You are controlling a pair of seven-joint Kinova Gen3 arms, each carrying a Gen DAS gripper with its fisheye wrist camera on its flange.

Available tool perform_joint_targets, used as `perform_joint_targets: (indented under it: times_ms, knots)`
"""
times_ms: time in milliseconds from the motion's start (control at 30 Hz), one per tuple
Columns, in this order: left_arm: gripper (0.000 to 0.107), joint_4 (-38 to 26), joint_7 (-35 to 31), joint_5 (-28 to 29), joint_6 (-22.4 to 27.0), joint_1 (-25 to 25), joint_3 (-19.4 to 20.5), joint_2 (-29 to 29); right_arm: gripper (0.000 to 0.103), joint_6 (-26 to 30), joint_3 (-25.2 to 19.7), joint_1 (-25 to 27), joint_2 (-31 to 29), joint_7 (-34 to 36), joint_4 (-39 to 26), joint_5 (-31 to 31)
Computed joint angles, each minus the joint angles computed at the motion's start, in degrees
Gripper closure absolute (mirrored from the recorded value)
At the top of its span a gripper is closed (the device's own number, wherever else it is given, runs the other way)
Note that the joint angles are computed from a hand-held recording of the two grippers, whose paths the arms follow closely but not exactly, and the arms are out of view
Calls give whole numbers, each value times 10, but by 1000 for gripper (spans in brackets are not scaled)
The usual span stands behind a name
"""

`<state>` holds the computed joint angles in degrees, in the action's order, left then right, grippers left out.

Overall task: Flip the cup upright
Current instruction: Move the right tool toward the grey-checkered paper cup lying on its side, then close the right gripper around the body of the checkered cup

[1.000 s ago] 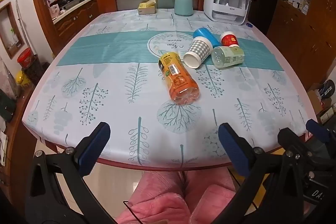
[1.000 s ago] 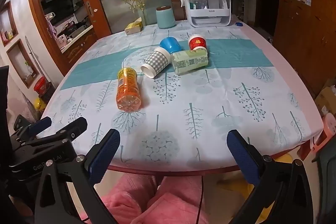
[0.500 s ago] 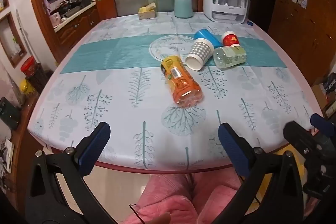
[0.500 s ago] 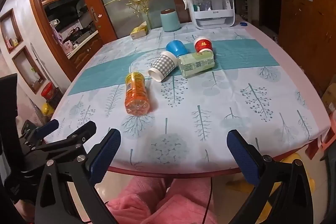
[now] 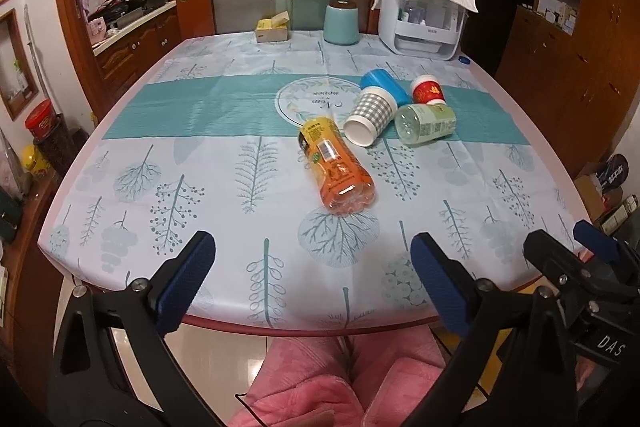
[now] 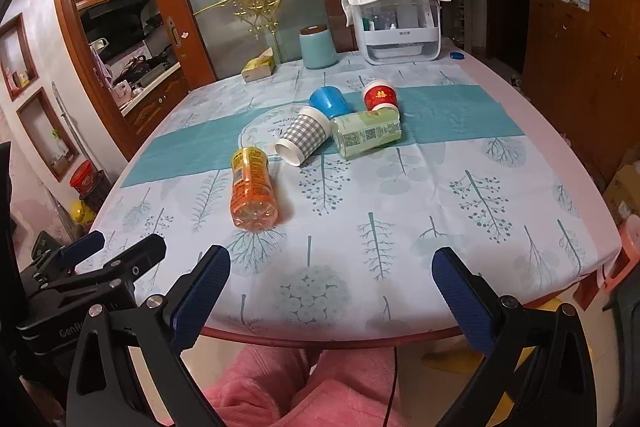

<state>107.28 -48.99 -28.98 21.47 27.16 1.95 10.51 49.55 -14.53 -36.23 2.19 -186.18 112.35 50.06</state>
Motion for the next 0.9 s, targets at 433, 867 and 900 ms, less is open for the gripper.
perform_joint_targets:
  times_ms: [433, 867, 900]
  knots:
    - [23, -19, -236, 194, -27, -167, 137, 0, 0, -32, 7, 6, 2, 32, -10, 20]
    - [23, -277, -431, 298, 129, -130, 88, 134, 0, -74, 62, 53, 54, 141, -96, 5]
    - [23, -303, -443, 299, 142, -130, 89, 152, 0, -75, 69, 59, 63, 155, -106, -5]
